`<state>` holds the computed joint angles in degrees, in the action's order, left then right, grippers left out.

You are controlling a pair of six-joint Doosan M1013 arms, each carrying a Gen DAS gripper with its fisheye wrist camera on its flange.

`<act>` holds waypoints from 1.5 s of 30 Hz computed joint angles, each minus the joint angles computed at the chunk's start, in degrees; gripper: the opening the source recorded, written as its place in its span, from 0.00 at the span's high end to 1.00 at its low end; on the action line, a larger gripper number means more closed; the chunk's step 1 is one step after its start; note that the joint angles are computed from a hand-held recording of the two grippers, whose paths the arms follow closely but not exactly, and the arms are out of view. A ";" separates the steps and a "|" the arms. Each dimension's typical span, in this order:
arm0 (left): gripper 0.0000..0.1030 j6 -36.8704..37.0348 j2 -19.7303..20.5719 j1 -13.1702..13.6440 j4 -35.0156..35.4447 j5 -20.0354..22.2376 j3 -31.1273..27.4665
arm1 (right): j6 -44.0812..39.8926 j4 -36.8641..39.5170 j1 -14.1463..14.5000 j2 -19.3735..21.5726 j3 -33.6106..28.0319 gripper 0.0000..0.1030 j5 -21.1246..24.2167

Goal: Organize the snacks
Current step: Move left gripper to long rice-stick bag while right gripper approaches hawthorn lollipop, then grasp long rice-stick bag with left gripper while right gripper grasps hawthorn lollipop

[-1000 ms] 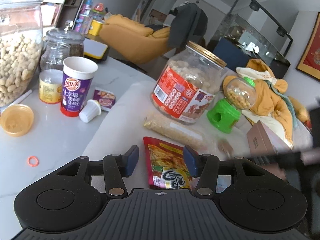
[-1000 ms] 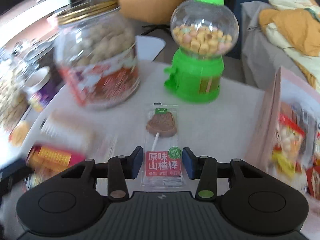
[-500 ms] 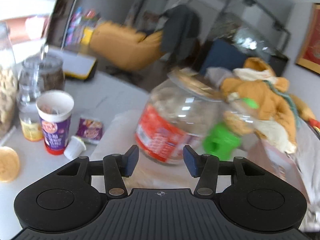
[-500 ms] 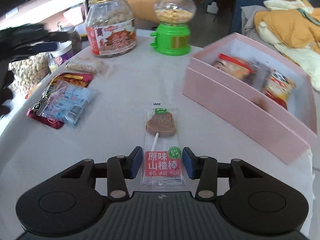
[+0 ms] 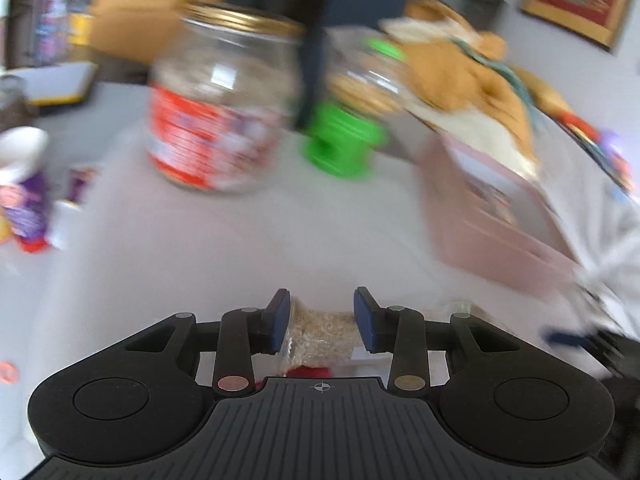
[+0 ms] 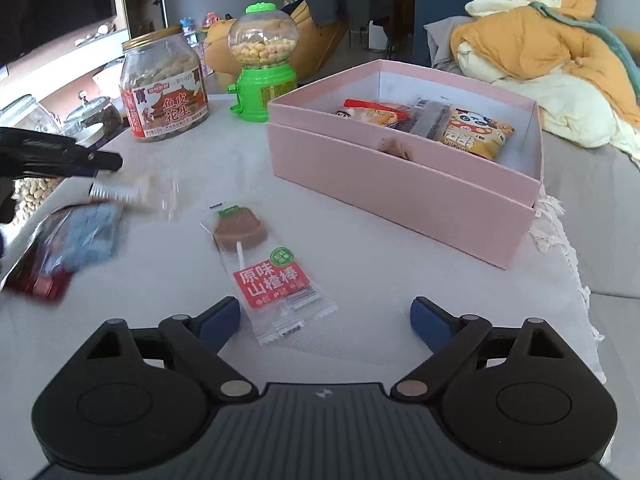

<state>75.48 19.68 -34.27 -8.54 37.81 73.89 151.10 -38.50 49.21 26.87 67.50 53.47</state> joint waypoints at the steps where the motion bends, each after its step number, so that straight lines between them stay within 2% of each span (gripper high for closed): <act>1: 0.60 4.10 -0.30 -0.13 -3.31 0.42 0.24 | -0.24 -0.46 0.19 0.26 -0.33 0.10 0.58; 10: 0.59 16.56 -2.52 -1.84 -6.69 1.38 1.77 | 0.50 -1.33 0.38 0.36 -0.29 0.06 1.14; 17: 0.57 24.56 -2.27 -5.90 5.62 6.07 -0.03 | 0.92 -1.59 0.49 0.55 -0.52 0.02 1.99; 21: 0.56 22.31 -0.17 -8.08 15.69 8.83 -2.04 | 1.17 -1.39 0.44 0.66 -0.70 0.00 2.36; 25: 0.53 20.37 1.78 -8.39 18.14 9.11 -3.90 | 1.35 -1.56 0.49 0.67 -0.69 0.00 2.47; 28: 0.52 13.63 3.27 -8.13 19.17 9.55 -5.97 | 1.35 -1.56 0.48 0.62 -0.61 0.00 2.39; 33: 0.52 0.77 5.09 -8.58 28.08 11.01 -7.95 | 1.39 -1.58 0.48 0.50 -0.41 0.00 2.26; 38: 0.52 -2.97 5.91 -8.40 28.48 12.29 -9.27 | 1.44 -1.54 0.49 0.48 -0.39 0.00 2.23; 45: 0.55 2.58 6.33 -8.79 24.08 13.60 -9.85 | 1.45 -1.57 0.51 0.43 -0.33 0.00 2.23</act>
